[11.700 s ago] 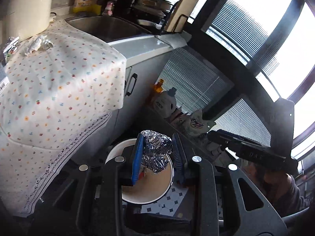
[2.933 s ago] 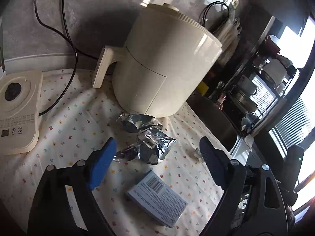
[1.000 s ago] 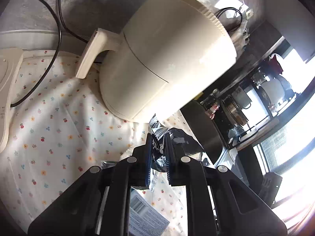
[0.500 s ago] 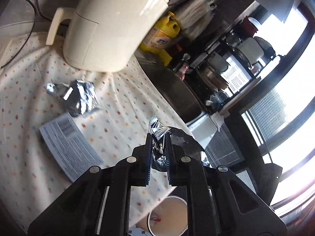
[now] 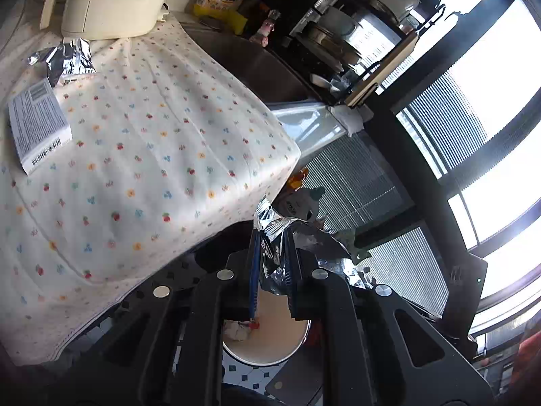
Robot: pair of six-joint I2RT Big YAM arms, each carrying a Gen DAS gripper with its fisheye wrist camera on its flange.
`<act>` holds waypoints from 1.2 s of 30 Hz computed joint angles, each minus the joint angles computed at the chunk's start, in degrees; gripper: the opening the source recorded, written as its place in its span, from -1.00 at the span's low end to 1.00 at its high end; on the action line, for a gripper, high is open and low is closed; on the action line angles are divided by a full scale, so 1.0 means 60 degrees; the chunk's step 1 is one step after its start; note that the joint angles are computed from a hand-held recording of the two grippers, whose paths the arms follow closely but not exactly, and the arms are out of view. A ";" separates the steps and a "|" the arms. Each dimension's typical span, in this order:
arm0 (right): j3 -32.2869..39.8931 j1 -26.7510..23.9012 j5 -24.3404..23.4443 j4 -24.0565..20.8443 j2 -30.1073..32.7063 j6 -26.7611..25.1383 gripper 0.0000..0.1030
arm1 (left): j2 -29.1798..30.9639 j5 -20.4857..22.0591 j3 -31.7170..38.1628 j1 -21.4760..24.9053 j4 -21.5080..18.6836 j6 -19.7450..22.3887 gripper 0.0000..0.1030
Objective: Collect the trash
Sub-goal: 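Carry foil packet and white block over the bin and release both, then move both tools back to the barcode box and foil bag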
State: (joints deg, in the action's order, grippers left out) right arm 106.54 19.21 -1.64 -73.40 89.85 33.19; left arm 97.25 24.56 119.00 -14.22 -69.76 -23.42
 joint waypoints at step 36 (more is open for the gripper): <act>-0.3770 -0.2340 0.0617 -0.0339 -0.3755 -0.0110 0.45 | 0.0831 -0.0457 -0.0702 -0.2420 0.0069 -0.1131 0.50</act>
